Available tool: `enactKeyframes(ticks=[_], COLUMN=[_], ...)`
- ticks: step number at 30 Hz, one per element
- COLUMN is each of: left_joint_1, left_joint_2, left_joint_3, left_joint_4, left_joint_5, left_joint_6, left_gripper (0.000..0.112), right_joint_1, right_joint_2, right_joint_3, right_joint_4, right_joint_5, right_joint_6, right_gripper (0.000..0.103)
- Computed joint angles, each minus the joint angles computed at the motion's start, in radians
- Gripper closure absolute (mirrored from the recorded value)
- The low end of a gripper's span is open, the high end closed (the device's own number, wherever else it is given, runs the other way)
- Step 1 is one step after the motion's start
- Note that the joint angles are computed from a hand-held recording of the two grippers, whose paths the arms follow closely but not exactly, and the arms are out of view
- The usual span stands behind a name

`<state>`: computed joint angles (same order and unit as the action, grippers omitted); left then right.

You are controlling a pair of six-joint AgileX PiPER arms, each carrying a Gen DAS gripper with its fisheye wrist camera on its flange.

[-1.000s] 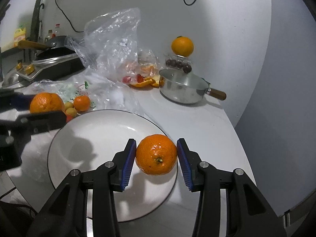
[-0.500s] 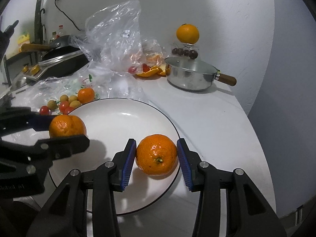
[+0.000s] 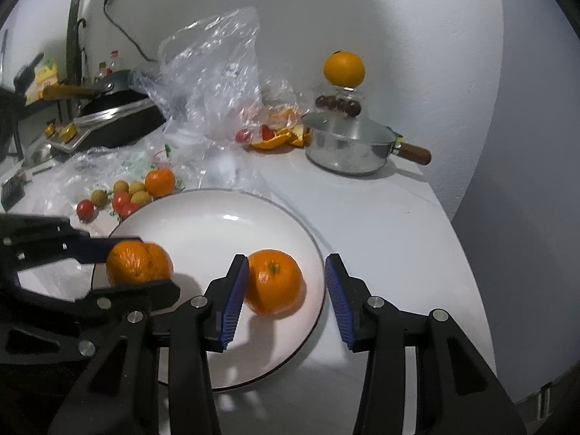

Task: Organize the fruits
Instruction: 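Carry both oranges over the white plate while the right tool releases its orange onto it, then lower the held orange onto the white plate and open the left tool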

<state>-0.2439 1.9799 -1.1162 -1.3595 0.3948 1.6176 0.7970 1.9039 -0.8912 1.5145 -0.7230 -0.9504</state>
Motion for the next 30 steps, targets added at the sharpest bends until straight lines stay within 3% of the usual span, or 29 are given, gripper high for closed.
enactKeyframes(ticks=[20,22,27,30], left_joint_1=[-0.053,-0.057,-0.045,-0.022], left_joint_2=[0.056,0.048,0.017,-0.005], left_joint_3=[-0.066,-0.056,-0.019,0.003], left_joint_4=[0.111,0.088,0.004,-0.049], left_joint_5=[0.047,0.046,0.047,0.052], left_joint_6=[-0.104,-0.073,0.021,0.063], left_gripper=[0.065,0.065,0.051,0.050], right_joint_1=[0.017,0.019,0.025,0.033], right_joint_2=[-0.076,-0.080,-0.079,-0.077], right_joint_3=[0.082,0.083,0.071,0.052], right_joint_4=[0.064,0.074,0.085,0.101], right_joint_5=[-0.082,-0.085,-0.094,-0.101], right_joint_6=[0.023,0.014,-0.005,-0.030], right_gripper=[0.057,0.057,0.057,0.057])
